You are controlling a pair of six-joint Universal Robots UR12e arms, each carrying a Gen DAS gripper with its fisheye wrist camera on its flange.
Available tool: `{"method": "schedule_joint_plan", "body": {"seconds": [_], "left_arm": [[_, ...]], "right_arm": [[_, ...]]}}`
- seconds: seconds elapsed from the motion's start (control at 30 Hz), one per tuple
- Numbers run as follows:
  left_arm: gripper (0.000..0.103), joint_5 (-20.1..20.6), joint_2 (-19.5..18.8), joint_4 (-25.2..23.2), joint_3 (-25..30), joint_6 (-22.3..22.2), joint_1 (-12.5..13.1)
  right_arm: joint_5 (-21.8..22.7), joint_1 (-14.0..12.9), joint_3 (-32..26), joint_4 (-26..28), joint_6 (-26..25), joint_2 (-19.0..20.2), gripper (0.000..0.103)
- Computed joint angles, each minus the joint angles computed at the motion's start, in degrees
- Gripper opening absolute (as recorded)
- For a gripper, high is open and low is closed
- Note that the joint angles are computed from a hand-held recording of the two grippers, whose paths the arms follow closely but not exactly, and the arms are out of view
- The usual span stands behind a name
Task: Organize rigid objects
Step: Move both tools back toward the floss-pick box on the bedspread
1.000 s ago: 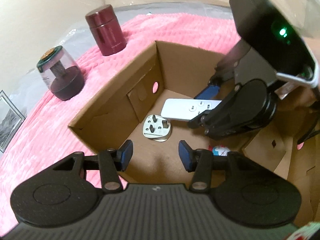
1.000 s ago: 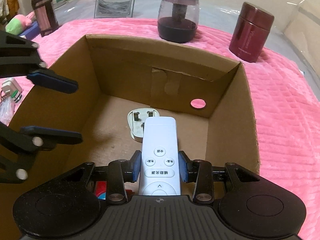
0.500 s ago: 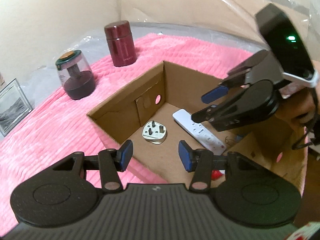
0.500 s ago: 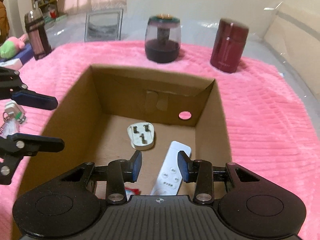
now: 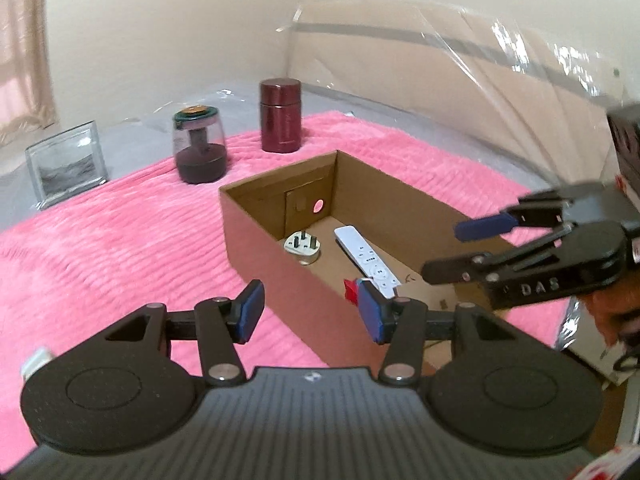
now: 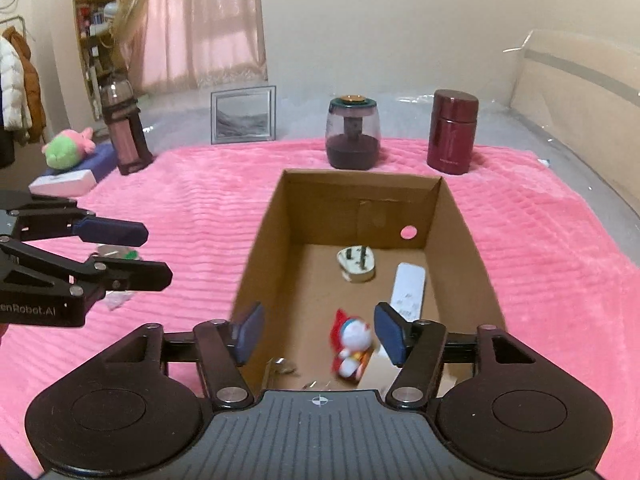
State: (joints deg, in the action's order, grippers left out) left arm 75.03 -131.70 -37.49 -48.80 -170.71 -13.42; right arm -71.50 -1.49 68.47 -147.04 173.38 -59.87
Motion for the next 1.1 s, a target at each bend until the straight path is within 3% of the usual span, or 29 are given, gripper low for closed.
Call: {"method": "schedule_joint_plan", "body": {"seconds": [0.27, 0.53, 0.77, 1.1], "left_arm": [[0.059, 2.2, 7.9, 10.4, -14.4, -5.9, 0.5], [0.069, 4.9, 13.5, 16.8, -24.7, -11.8, 1.2], [0.074, 9.9, 17.2, 19.5, -31.4, -13.8, 2.0], [0.075, 17.9, 20.1, 19.3, -36.7, -16.2, 3.7]], "right_arm": [[0.7, 1.1, 9.4, -8.0, 6.7, -5.3, 0.066], [0.5, 2.6, 13.8, -12.1, 8.4, -7.8, 0.067], [3.3, 4.0, 15.6, -13.0, 7.6, -8.2, 0.07], [5.7, 6.1, 15.7, -12.5, 4.9, -7.1, 0.071]]}}
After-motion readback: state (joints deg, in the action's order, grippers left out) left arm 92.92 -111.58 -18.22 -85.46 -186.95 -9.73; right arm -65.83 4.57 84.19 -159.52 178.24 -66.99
